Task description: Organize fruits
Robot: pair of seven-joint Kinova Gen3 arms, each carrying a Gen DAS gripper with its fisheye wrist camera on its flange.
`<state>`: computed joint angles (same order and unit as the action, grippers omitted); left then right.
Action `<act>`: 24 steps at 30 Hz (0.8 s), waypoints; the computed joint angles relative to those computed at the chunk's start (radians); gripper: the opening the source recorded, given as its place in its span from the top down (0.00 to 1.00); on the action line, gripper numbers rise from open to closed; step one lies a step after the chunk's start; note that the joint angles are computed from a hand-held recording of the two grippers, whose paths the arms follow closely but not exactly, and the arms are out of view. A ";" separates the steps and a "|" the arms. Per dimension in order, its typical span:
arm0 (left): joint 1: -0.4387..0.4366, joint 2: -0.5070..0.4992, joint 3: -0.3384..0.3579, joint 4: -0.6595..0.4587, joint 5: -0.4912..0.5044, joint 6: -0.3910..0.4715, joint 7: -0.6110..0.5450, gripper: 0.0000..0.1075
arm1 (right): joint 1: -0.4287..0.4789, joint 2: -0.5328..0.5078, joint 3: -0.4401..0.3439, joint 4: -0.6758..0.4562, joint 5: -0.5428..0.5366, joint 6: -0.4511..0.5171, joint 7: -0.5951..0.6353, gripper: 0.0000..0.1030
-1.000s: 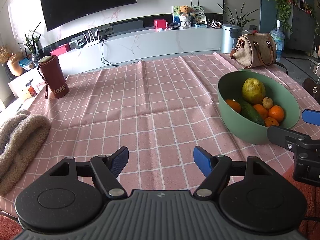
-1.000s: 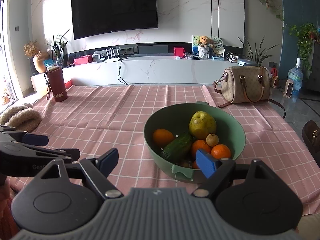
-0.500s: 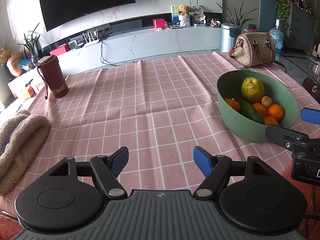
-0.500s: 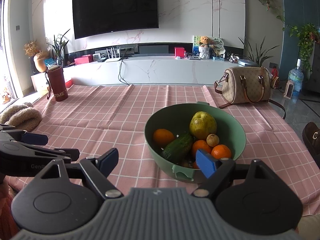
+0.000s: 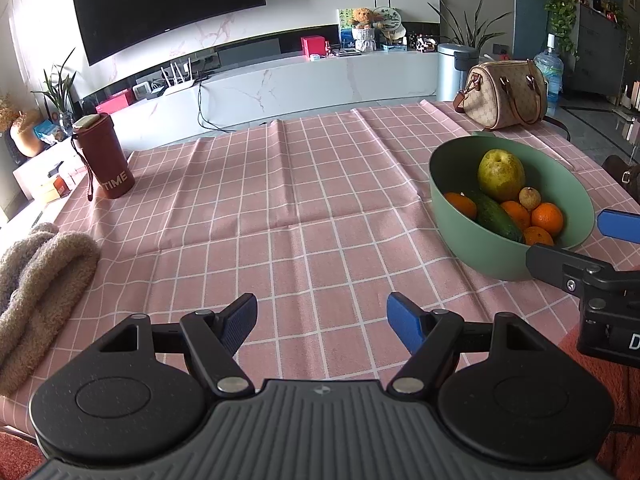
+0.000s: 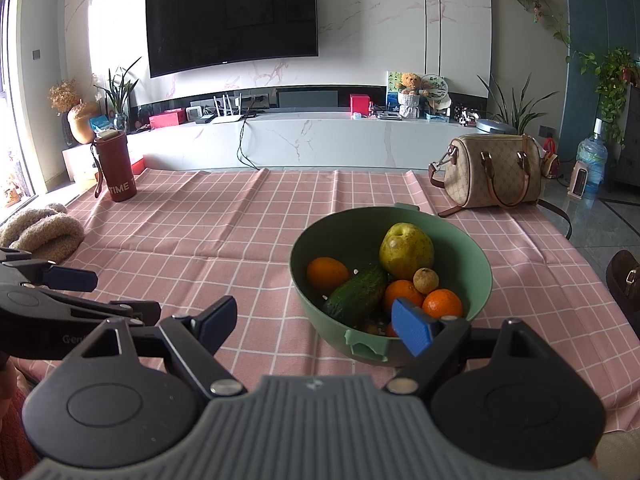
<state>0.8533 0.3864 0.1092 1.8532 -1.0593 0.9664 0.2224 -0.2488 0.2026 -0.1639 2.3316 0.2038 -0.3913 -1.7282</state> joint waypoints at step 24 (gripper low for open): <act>-0.003 -0.008 0.003 0.008 -0.001 -0.001 0.006 0.19 | -0.003 0.000 0.002 0.000 -0.004 0.000 0.004 0.21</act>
<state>0.8506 0.3780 0.1122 1.8607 -1.0603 0.9654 0.2286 -0.2518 0.2022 -0.1622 2.3318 0.1994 -0.3909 -1.7244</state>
